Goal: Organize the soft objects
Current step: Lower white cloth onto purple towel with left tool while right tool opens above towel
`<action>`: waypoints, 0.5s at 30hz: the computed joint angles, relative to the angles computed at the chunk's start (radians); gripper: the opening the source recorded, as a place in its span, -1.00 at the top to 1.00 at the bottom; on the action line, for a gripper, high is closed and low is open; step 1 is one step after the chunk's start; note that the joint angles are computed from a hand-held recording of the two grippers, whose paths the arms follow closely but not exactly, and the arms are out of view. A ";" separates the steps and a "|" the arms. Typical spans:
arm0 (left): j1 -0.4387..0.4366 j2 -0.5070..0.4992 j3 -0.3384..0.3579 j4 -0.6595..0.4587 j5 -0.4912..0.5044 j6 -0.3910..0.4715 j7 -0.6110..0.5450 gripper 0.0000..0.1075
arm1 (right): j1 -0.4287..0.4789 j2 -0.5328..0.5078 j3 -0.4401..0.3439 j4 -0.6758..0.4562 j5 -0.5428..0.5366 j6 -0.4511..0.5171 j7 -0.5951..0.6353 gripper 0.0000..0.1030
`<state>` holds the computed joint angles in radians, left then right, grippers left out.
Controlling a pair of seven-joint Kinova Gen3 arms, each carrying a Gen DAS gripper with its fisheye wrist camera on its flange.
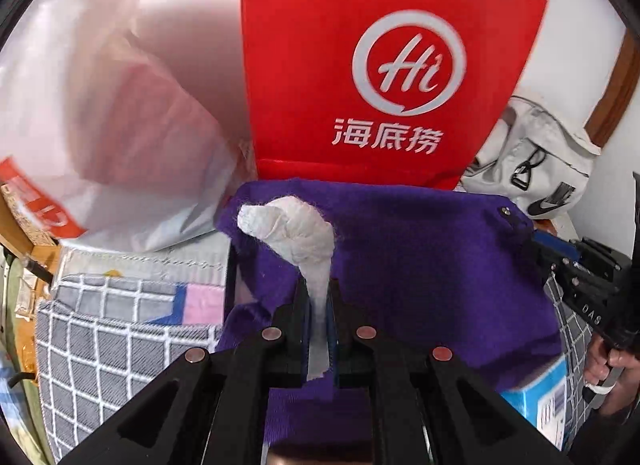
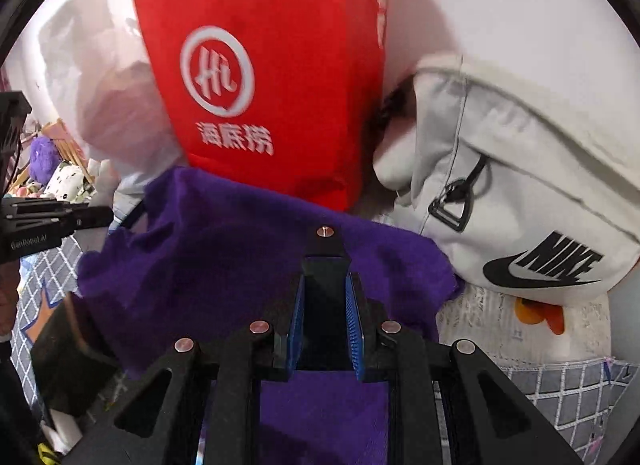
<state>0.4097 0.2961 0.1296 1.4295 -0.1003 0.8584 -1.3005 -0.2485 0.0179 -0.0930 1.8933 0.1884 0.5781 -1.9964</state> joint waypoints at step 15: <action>-0.086 0.118 0.016 -0.067 0.159 0.017 -0.112 0.86 | 0.081 0.108 0.031 0.012 -0.225 -0.023 0.230 0.60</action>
<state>0.3241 0.4143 0.1459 1.3625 0.0584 0.8755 -1.4122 -0.1670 0.1256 -0.0620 1.9051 -0.0363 0.5551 -1.7664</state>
